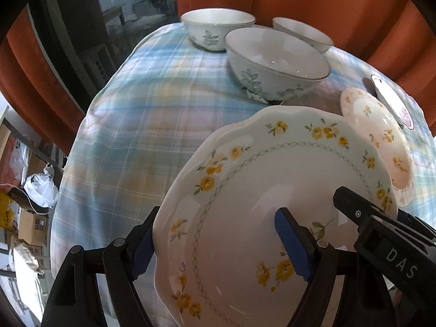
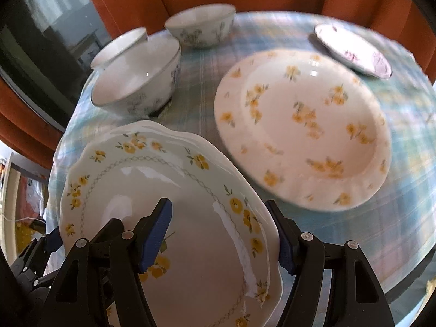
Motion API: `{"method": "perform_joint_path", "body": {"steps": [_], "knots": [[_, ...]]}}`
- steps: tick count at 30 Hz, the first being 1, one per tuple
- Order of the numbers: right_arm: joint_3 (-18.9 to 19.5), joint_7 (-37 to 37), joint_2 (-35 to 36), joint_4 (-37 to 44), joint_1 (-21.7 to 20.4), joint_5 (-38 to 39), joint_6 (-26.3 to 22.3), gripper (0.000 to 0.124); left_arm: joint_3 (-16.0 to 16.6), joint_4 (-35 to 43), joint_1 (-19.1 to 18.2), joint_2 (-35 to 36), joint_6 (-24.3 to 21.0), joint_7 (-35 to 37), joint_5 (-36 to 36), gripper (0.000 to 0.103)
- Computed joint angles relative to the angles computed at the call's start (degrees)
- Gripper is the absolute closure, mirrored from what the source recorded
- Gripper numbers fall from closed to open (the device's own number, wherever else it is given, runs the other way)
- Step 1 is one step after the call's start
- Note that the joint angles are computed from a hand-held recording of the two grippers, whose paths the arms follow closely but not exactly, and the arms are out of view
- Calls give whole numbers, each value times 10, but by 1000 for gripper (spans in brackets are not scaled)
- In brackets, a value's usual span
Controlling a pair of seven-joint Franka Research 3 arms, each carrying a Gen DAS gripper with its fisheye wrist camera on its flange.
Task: Organize plates and bowls
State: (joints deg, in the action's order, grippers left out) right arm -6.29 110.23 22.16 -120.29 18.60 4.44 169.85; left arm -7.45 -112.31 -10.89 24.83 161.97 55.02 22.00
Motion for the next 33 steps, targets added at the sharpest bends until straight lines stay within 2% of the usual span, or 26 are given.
{"method": "perform_joint_path", "body": {"steps": [2, 9, 14, 19, 23, 25, 26, 28, 33], "knots": [[-1, 1, 10, 13, 3, -3, -9, 52, -4, 7, 6, 7, -5, 9, -6, 21], [-22, 35, 35, 41, 22, -18, -27, 52, 9, 37, -6, 33, -13, 7, 12, 22], [-26, 55, 45, 49, 23, -26, -28, 51, 23, 45, -19, 40, -3, -10, 37, 22], [-21, 51, 50, 61, 19, -36, -43, 47, 4, 43, -1, 40, -3, 15, 23, 21], [-5, 24, 38, 52, 4, -31, -42, 45, -16, 24, 18, 22, 2, 42, -9, 16], [-15, 25, 25, 40, 13, -44, -32, 41, -10, 15, 11, 9, 7, 39, -8, 15], [-8, 13, 15, 31, 6, -40, -25, 39, -6, 13, 7, 4, 7, 36, -5, 12], [-22, 20, -1, 17, 18, -55, -20, 38, 1, 3, -2, -11, 13, 24, 4, 10], [-44, 40, -45, -20, 26, -88, 3, 37, -8, -4, -3, -29, 32, 31, 6, 9]]}}
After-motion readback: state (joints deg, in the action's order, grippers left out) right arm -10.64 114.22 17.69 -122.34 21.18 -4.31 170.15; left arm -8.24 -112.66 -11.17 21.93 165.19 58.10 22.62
